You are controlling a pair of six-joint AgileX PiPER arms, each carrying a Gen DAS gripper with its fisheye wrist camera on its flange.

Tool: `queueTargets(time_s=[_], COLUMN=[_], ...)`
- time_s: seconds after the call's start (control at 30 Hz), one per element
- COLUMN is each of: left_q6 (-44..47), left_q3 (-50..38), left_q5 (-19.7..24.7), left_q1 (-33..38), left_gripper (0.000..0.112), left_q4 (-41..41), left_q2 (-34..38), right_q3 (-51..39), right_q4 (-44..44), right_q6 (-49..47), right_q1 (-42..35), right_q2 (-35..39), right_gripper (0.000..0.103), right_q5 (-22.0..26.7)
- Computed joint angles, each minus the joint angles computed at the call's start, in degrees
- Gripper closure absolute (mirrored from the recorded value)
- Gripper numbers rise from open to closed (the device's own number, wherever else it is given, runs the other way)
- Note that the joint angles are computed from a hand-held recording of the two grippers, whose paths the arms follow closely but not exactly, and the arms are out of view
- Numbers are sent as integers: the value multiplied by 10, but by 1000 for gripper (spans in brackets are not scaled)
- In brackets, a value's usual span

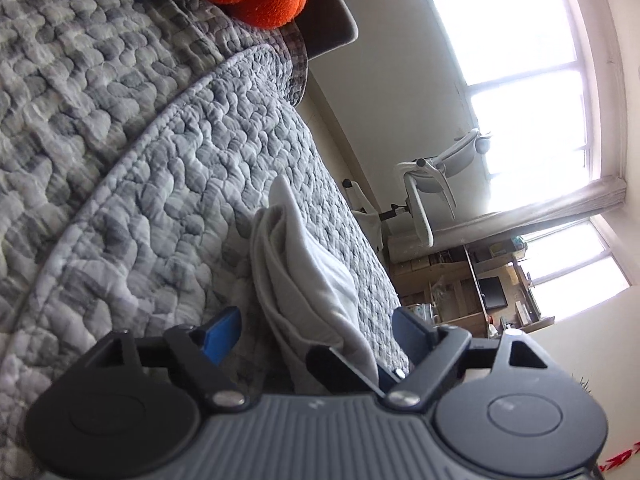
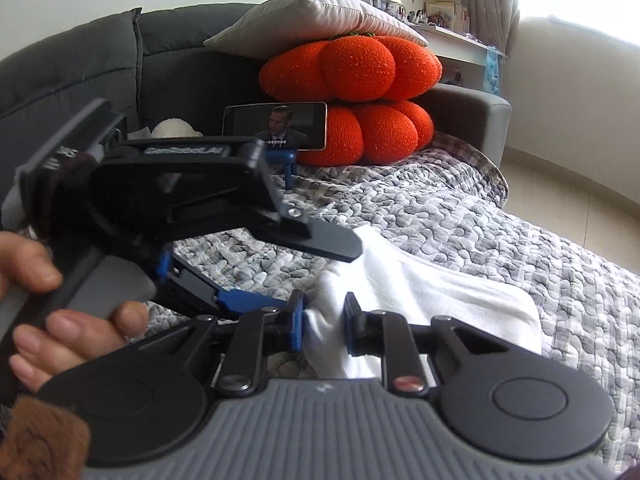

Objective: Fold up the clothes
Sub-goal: 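Roll the left gripper and grasp the white garment's folded edge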

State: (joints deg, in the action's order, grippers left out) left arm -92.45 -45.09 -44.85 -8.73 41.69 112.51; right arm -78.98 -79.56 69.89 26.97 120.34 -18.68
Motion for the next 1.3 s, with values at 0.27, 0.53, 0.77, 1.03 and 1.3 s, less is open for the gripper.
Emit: queueTargets(time_s=[0.27,0.53,0.77,1.03,1.3], left_q6=[-33,-19,-23,17,37], left_q3=[-63,-108,-130,-123,-122], left_q5=[43,91,144,161,168], left_q1=[-18,-44,-44,-47,-51], left_gripper=[26,37,90,93,93], left_q4=[23,34,64,50,37], left_q2=[21,33,47,42,42], right_q3=[2,13,1,-9,25], right_q4=[19,46,2,-91,-74], right_q6=[-9,-34,15,102,100], right_q1=[-11,-21,-27,-51,-129], right_q2=[0,-3,13,15,-10], right_gripper=[81,81,81,70,58], right_q5=[-27,-49,-66,-116,-225])
